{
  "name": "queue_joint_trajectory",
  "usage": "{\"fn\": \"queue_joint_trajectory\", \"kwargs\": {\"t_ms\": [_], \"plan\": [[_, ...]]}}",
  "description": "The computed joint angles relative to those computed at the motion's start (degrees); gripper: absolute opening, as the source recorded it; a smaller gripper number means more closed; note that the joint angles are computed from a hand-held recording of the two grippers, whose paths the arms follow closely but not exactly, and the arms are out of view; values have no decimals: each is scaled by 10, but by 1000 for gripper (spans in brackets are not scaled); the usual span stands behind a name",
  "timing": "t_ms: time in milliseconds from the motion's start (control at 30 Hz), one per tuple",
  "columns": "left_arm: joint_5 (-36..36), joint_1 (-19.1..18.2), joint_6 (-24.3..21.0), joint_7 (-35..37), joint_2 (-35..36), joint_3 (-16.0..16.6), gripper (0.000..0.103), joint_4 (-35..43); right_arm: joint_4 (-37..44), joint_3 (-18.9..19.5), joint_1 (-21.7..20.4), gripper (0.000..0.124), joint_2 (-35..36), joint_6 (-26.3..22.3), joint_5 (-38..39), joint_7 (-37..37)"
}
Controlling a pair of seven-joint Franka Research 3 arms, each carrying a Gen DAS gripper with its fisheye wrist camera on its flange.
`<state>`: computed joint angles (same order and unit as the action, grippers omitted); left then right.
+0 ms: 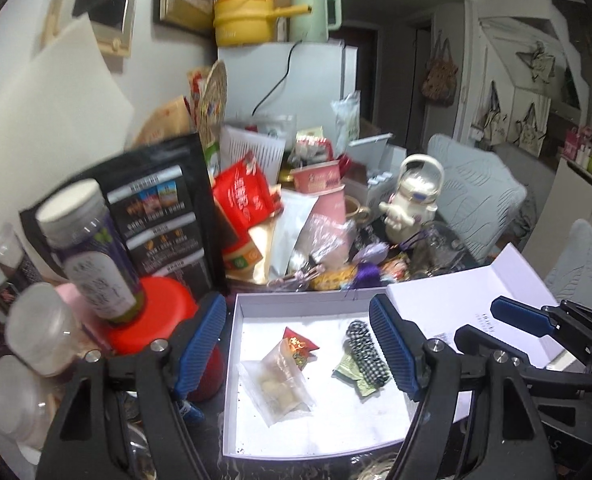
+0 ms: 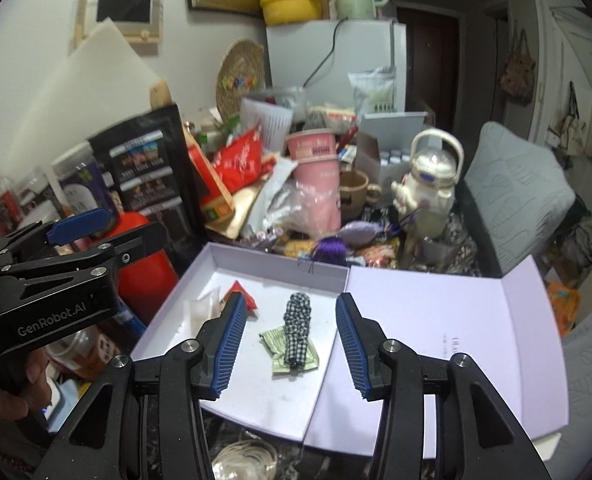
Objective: Organize soft objects
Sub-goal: 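Withdraw both tools from the box back over the tabletop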
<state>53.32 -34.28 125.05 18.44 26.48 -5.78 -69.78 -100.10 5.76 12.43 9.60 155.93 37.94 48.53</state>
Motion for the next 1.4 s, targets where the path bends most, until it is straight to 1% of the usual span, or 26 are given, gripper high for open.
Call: {"fn": "queue_joint_trajectory", "kwargs": {"t_ms": [100,167,233,267,300,333,367,400,500,567,733,833,1033,1133,1200,1400], "plan": [[2,0,19,-8,-29,-7,74,-29,-28,3,-3,50,-29,16,29,-27],[15,-4,22,-17,-43,-11,74,-42,-48,3,-1,51,-52,24,53,-49],[34,-10,16,-27,-57,-15,74,-54,-69,-1,2,58,-76,33,84,-76],[38,-10,14,-29,-62,-18,76,-58,-82,-4,5,64,-90,40,104,-95],[40,-9,15,-30,-68,-22,85,-65,-89,-7,9,68,-97,44,117,-108],[44,-9,18,-35,-76,-26,90,-73,-103,-10,14,70,-112,51,137,-128],[53,-10,19,-43,-84,-29,99,-82,-116,-14,19,72,-126,58,152,-143],[68,-13,18,-54,-93,-31,101,-93,-127,-18,24,74,-137,63,161,-151],[95,-15,7,-65,-109,-43,101,-110,-157,-32,40,80,-171,75,188,-180],[105,-14,10,-67,-123,-53,101,-126,-177,-40,50,85,-192,85,198,-191],[121,-11,17,-71,-147,-74,101,-157,-226,-63,77,88,-241,98,228,-227],[122,-8,25,-77,-159,-86,101,-178,-257,-72,90,89,-268,108,232,-237],[122,-5,39,-102,-184,-105,101,-224,-320,-88,112,89,-318,127,226,-230],[125,-7,31,-120,-192,-114,101,-241,-353,-94,122,89,-342,134,218,-219],[127,-7,28,-129,-196,-119,101,-251,-374,-96,126,89,-357,135,208,-207],[108,-4,40,-142,-206,-130,101,-283,-430,-117,148,89,-396,132,196,-186]]}}
